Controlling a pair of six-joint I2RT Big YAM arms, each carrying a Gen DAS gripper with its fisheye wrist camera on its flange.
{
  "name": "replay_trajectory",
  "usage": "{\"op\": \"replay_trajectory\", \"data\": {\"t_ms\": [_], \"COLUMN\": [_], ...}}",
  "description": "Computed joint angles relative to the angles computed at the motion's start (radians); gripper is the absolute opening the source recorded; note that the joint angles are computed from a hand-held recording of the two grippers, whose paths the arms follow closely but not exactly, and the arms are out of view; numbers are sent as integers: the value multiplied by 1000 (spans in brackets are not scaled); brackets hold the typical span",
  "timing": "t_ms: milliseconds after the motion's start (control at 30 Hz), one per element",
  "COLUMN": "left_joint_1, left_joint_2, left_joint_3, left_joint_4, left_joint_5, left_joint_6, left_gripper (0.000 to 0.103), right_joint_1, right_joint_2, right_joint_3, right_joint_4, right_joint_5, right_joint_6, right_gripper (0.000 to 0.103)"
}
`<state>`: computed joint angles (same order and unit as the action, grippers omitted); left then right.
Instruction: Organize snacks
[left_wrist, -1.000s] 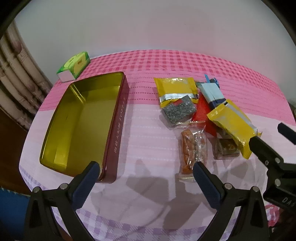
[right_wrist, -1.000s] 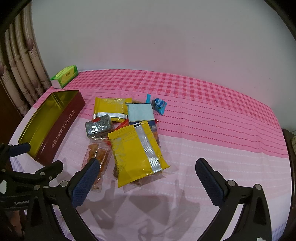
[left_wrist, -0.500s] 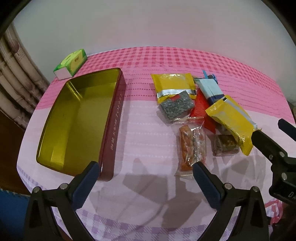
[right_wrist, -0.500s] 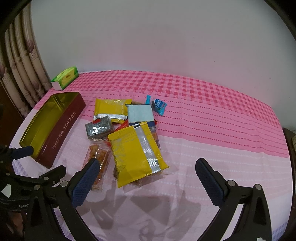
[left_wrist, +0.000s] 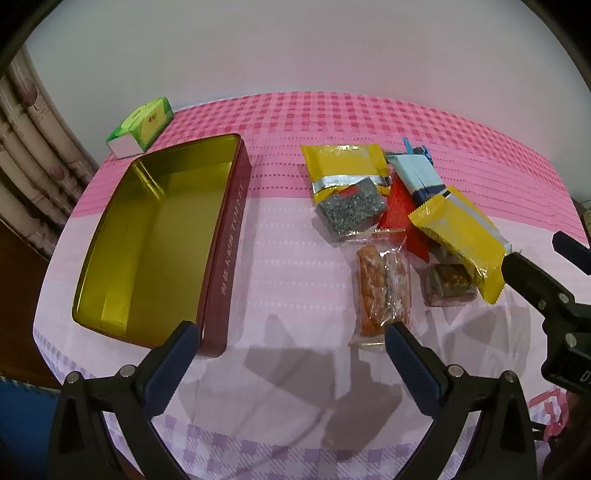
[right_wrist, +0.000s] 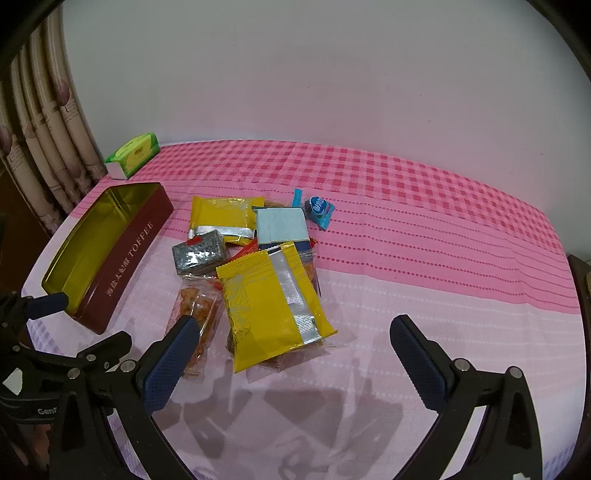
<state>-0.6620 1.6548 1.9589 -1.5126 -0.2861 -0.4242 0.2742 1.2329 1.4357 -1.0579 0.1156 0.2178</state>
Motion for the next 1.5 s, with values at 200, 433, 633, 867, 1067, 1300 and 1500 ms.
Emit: {"op": "replay_trajectory", "data": {"t_ms": [200, 433, 633, 867, 1067, 1300, 1500], "left_joint_1": [-5, -6, -5, -2, -1, 0, 0], "left_joint_2": [3, 2, 7, 7, 9, 7, 4], "left_joint_3": [5, 4, 7, 6, 3, -4, -13], "left_joint_4": [-13, -18, -24, -23, -19, -15, -10], "left_joint_5": [-15, -21, -18, -12, -11, -10, -5], "left_joint_6": [1, 0, -3, -1, -4, -3, -9], "left_gripper": [102, 102, 102, 102, 102, 102, 102], "right_joint_1": [-4, -1, 2, 3, 5, 9, 13], "right_joint_2": [1, -1, -3, -4, 0, 2, 4], "right_joint_3": [1, -4, -6, -7, -3, -3, -1], "right_joint_4": [-2, 6, 6, 5, 4, 7, 7], "right_joint_5": [-10, -8, -9, -14, -16, -18, -19], "right_joint_6": [-5, -5, -8, -8, -15, -25, -38], "right_gripper": [103, 103, 103, 103, 103, 103, 103]}}
